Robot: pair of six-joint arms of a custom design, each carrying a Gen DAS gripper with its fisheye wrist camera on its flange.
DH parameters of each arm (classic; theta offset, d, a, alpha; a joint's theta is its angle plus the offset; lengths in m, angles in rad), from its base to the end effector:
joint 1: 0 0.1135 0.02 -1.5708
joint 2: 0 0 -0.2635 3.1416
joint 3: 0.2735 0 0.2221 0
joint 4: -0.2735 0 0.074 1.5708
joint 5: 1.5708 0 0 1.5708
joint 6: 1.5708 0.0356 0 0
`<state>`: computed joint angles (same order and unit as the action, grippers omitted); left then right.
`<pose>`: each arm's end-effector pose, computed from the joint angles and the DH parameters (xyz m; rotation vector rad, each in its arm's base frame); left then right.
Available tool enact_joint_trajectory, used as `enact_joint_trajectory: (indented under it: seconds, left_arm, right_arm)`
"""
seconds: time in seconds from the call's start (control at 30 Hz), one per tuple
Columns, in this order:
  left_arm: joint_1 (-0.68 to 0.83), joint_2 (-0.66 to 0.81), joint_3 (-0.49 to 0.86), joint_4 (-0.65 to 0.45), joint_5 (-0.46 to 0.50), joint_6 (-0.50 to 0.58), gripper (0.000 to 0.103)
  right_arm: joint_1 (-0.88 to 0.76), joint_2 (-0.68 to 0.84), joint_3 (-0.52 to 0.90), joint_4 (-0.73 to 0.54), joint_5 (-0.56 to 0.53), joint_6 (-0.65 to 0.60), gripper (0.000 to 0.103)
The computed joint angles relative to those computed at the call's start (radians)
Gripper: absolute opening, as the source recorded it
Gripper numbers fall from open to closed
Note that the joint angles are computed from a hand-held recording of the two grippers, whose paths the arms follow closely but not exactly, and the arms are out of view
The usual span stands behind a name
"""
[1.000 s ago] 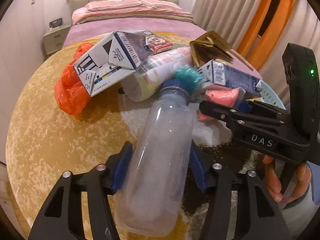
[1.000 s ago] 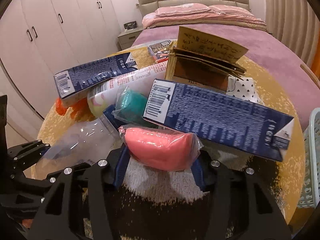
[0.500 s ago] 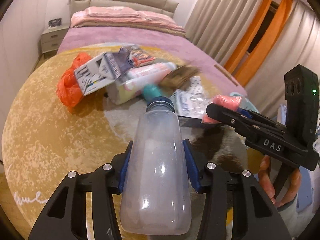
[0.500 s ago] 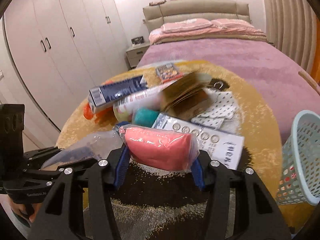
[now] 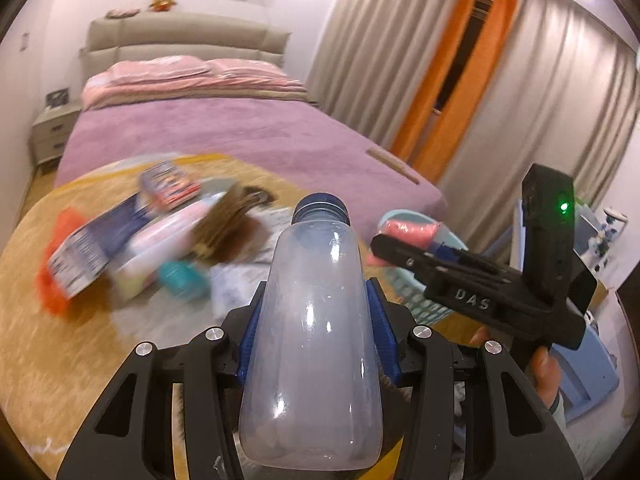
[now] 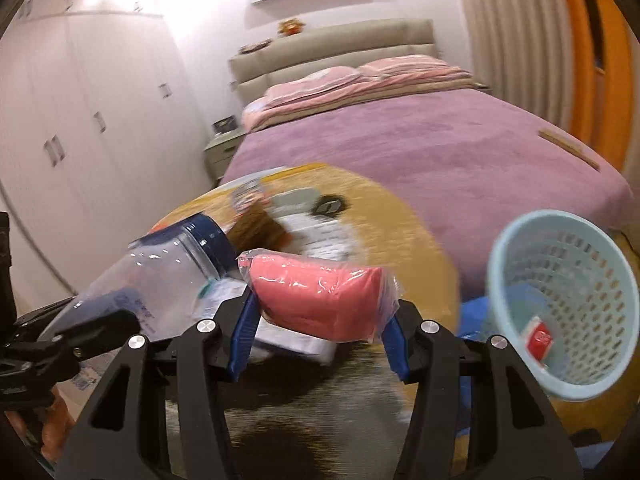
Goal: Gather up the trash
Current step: 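Move both items over the wastebasket and open both tools to drop them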
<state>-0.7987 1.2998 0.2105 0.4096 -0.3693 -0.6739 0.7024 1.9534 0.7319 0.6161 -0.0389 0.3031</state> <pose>0.1383 -0.1236 0.1383 -0.0591 2.2261 -0.4044 0.2571 0.2194 0.1152 -0.4670 2.1929 0.6043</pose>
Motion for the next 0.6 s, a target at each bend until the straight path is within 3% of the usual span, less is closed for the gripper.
enact_joint_trajectory:
  seconds: [0.2,0.37,0.6]
  left_arm:
    - [0.054,0.308,0.213,0.136,0.121,0.092,0.046]
    - [0.085,0.547,0.482,0.109,0.224,0.139,0.046]
    - [0.092,0.787,0.806,0.016,0.333,0.166,0.046]
  right_arm:
    - [-0.198,0.005,-0.049,0.036,-0.049,0.013,0.050]
    - [-0.339,0.050,-0.040,0.042,-0.047,0.008,0.050]
    - [-0.536,0.227,0.106,-0.030,-0.080,0.015,0.050]
